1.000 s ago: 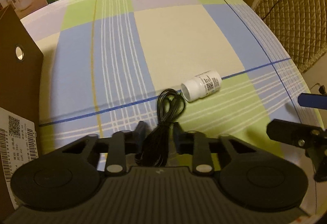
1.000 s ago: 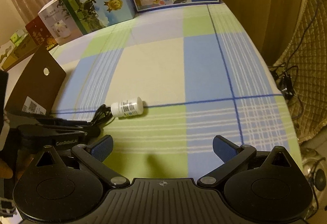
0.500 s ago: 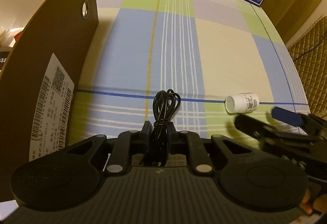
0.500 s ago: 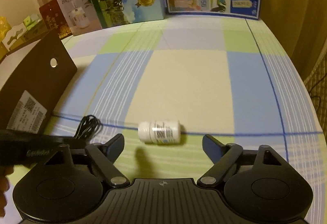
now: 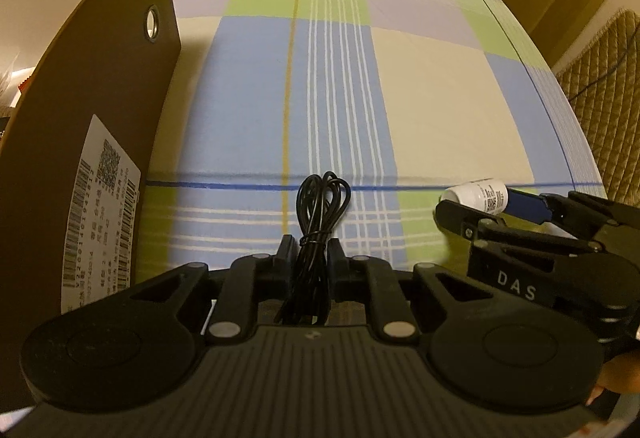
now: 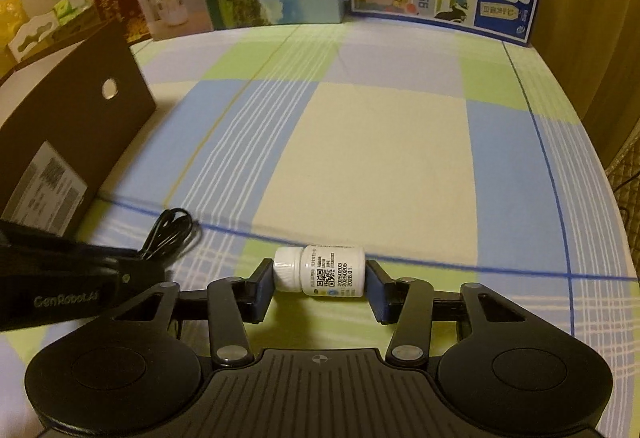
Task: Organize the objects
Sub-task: 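Lift the cable and pill bottle and carry them over the cardboard box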
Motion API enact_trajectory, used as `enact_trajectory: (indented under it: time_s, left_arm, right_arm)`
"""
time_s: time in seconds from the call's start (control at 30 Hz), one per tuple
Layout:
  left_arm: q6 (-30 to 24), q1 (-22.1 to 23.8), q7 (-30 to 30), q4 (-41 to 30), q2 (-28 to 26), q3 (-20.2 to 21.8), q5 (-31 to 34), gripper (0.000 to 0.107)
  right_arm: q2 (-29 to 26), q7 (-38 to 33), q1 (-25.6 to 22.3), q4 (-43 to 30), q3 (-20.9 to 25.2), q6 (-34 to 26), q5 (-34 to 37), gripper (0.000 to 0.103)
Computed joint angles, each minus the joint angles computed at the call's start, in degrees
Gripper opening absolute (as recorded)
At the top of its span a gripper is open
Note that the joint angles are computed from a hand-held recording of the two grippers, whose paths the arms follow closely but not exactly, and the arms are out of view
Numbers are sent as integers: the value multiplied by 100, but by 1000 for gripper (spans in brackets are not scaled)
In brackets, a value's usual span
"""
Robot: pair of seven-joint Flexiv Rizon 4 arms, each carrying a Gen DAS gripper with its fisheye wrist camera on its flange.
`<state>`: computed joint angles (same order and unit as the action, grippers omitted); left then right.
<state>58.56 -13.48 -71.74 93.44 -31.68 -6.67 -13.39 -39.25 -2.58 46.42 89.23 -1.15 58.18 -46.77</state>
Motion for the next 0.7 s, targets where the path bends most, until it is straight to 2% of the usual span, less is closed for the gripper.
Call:
enact_trajectory:
  time_s: [0.2, 0.43, 0.7]
  left_arm:
    - [1, 118, 286, 452, 311, -66, -73, 13]
    - [63, 336, 745, 1381, 963, -102, -438, 13]
    - [-67, 468, 1004, 2248, 1691, 88, -793, 12]
  right_arm:
    - [213, -8, 52, 279, 187, 79, 63, 44]
    - [448, 26, 208, 637, 352, 260, -12, 44]
    - [539, 9, 380, 783, 480, 297, -103, 44]
